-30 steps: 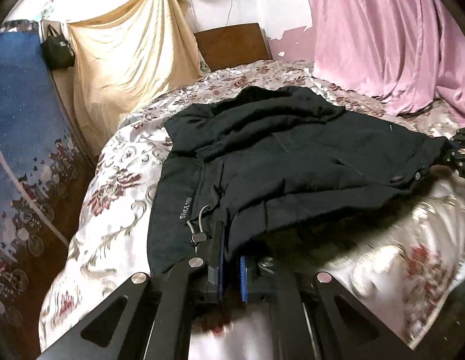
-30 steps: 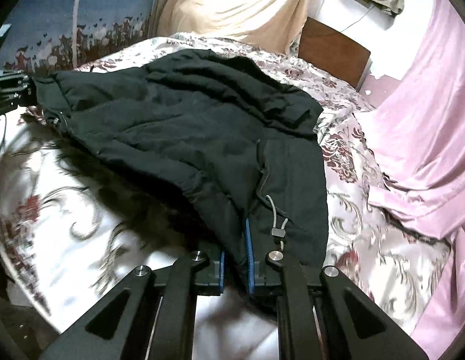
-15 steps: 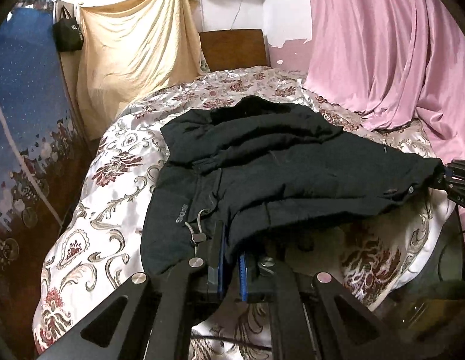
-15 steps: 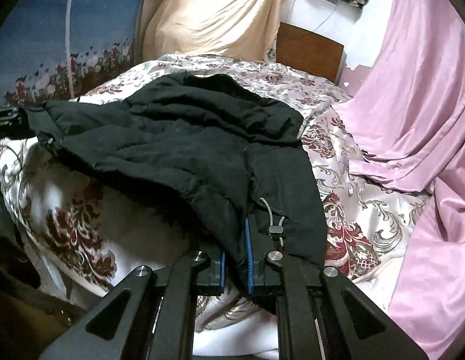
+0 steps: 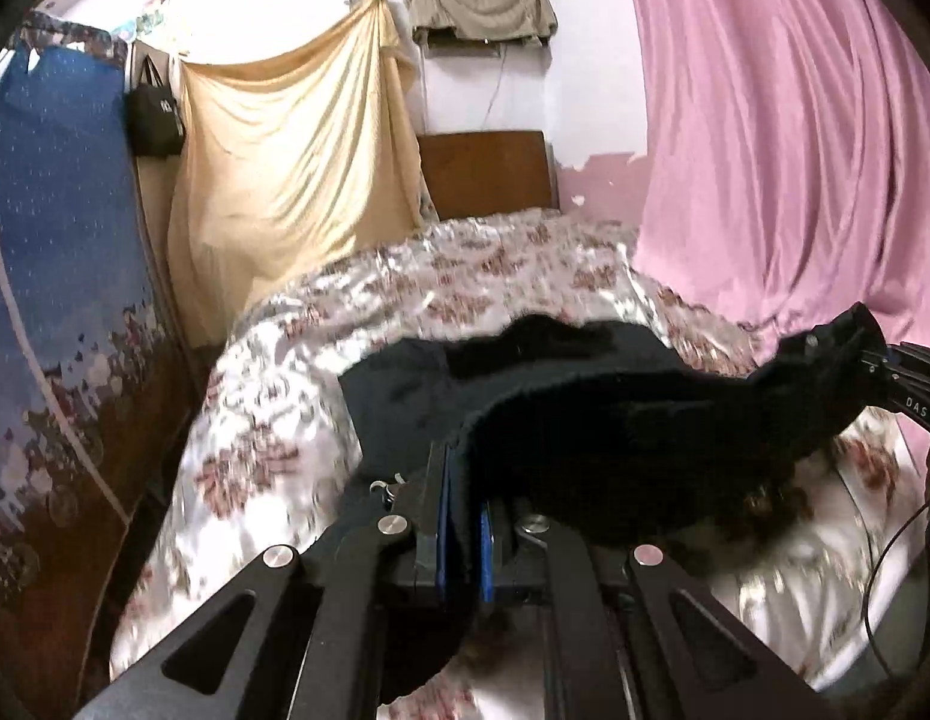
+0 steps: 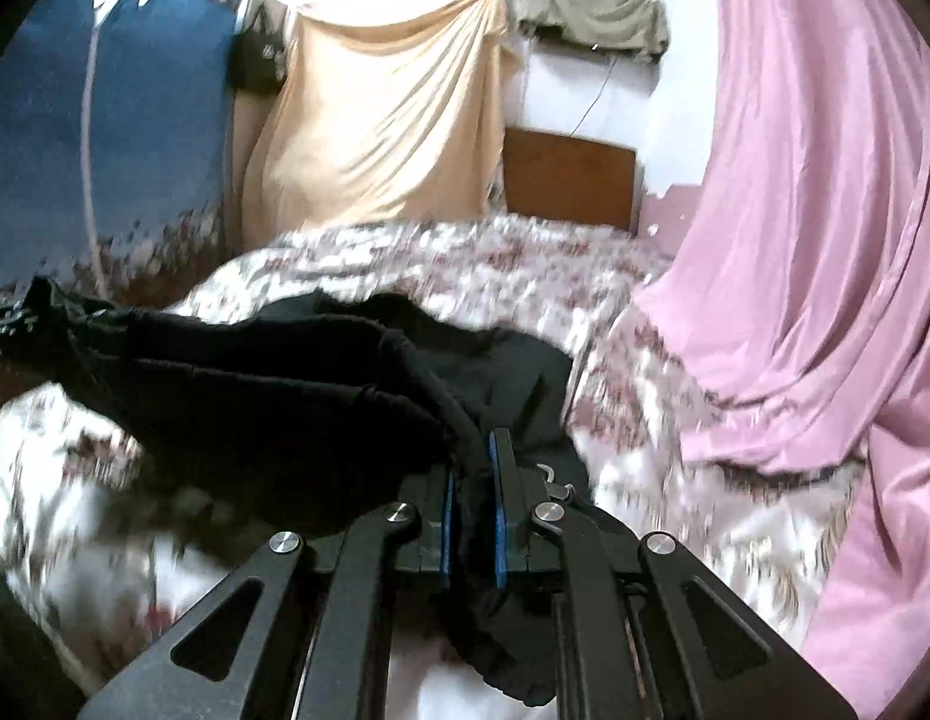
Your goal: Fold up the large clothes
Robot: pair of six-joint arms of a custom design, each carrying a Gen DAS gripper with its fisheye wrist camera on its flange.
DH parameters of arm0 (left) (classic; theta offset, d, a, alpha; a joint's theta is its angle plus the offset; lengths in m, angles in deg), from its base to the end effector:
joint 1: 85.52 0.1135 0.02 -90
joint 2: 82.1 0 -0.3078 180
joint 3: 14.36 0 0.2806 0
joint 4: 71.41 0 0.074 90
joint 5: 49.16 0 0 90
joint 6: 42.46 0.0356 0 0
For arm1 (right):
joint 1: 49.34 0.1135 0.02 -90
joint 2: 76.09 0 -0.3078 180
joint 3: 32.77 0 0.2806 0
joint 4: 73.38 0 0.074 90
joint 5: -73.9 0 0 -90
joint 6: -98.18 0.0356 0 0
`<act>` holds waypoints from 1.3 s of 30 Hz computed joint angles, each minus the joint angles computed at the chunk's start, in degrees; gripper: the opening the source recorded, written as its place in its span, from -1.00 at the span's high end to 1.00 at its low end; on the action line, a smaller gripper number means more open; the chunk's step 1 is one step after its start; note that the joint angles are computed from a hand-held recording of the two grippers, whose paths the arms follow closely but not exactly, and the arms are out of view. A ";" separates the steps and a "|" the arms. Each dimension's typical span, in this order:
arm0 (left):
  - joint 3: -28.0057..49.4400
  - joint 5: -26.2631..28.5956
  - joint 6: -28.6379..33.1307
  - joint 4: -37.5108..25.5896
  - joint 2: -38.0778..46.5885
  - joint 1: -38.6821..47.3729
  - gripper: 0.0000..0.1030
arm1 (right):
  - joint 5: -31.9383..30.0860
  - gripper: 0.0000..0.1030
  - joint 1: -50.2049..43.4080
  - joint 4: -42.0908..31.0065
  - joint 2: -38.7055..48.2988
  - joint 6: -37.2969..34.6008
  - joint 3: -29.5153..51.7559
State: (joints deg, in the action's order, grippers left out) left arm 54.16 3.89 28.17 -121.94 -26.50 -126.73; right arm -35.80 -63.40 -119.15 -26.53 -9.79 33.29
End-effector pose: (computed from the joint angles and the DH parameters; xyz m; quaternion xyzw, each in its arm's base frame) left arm 0.1651 -0.1162 0.3677 0.0239 0.8621 0.0344 0.5049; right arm 0.1806 -0.0329 0.3749 -0.1154 0.8467 0.0045 0.5194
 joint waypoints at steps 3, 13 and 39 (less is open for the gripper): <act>2.57 5.17 4.89 3.96 3.74 6.47 0.85 | 2.94 0.84 3.30 4.62 4.63 3.29 2.32; 13.05 18.24 13.61 9.08 17.40 20.70 0.85 | 8.47 0.84 9.76 15.20 22.35 6.37 11.74; 65.49 26.93 18.32 -0.10 68.49 34.63 0.86 | 22.14 0.84 18.84 -5.51 85.35 3.39 85.46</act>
State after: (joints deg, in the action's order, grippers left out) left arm 119.65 30.82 46.49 -122.03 42.00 -92.10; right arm -13.65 -44.55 -124.66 58.82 -6.41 118.75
